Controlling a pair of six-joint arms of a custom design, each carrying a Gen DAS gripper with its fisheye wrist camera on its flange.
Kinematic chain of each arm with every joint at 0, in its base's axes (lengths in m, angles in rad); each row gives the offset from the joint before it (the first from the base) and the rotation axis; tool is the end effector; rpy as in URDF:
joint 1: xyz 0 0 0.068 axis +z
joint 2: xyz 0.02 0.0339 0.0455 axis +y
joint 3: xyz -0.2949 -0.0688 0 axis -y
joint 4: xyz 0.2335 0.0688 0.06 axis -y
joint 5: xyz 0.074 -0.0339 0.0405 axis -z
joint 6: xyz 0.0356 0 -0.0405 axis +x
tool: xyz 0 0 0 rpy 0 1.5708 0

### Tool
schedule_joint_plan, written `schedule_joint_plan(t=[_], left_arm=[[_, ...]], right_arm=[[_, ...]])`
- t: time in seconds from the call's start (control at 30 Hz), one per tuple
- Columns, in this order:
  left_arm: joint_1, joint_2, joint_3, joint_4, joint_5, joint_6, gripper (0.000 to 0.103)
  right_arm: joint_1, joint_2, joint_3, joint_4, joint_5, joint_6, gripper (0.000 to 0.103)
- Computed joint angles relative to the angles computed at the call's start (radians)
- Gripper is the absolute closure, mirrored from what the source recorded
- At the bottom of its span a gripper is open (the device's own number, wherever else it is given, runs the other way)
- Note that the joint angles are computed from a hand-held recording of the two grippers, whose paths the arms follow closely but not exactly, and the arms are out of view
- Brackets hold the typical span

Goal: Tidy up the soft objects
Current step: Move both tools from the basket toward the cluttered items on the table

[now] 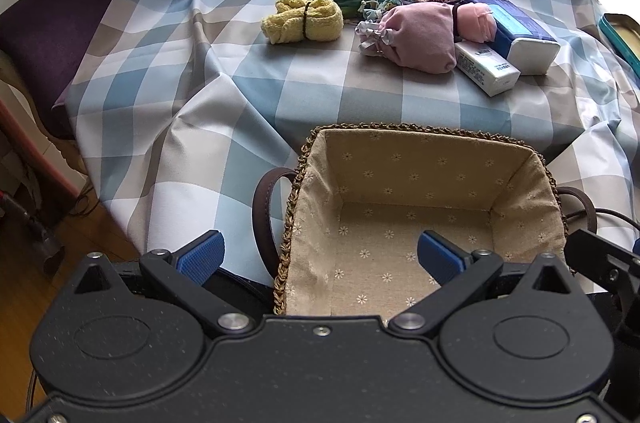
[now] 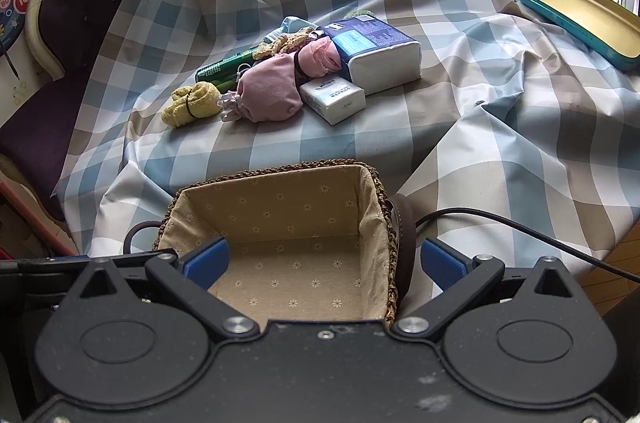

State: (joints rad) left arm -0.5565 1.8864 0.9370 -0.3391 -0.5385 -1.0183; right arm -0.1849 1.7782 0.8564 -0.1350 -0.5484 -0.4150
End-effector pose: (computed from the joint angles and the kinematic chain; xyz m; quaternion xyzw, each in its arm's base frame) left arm 0.2859 -0.1564 0.1385 -0.2548 0.9205 0.0898 0.2823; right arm 0.3189 -0.0408 0.1614 -0.1752 0.9170 0.1779 0.3111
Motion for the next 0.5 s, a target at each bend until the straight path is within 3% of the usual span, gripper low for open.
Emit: schedule_joint_plan(t=[0.5], left_arm=[[-0.012, -0.013, -0.007, 0.008, -0.002, 0.003, 0.003]], right_arm=[[-0.012, -0.006, -0.004, -0.001, -0.018, 0.004, 0.001]])
